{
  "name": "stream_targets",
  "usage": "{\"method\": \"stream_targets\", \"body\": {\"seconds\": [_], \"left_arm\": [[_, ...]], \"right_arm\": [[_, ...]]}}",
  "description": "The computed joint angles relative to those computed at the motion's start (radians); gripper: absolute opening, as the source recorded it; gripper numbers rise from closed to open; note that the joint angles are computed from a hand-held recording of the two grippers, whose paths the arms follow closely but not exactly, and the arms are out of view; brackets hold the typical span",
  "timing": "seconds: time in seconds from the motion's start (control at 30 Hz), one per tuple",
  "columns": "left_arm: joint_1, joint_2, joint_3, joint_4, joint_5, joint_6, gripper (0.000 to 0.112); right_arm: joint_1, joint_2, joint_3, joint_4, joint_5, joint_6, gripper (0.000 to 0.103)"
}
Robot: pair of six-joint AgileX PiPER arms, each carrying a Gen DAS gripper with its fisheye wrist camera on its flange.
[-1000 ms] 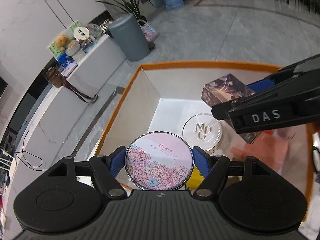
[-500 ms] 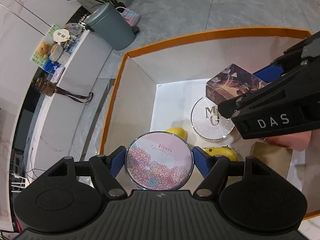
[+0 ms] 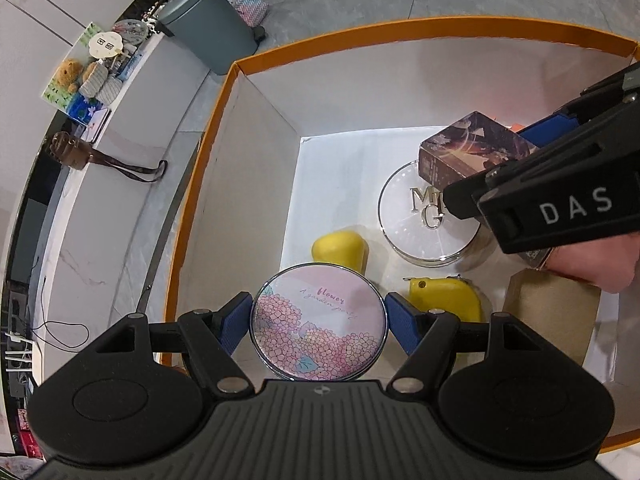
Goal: Organize rigid objects
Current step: 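Open the left tool to drop the compact while the right tool releases the card box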
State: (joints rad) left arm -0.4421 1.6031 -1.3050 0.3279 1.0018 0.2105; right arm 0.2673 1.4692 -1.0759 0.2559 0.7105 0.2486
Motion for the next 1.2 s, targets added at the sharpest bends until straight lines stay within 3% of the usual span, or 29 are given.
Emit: {"method": "stream_targets", "body": {"seconds": [0.23, 0.37, 1.2], "left_arm": [[0.008, 0.028, -0.036, -0.002, 0.015, 0.005, 0.086], [0.005, 0.035, -0.045, -0.008, 0.028, 0.022, 0.088], [0.006, -0.040, -0.029, -0.002, 0.037, -0.028, 0.093]], "right_arm": [[-0.018, 0.011, -0.007, 0.022, 0.002, -0.004, 0.060], [-0.030, 0.007, -0.001, 0.047, -0.003, -0.005, 0.067], [0.020, -0.051, 0.000, -0.011, -0.006, 0.047, 0.067]]}}
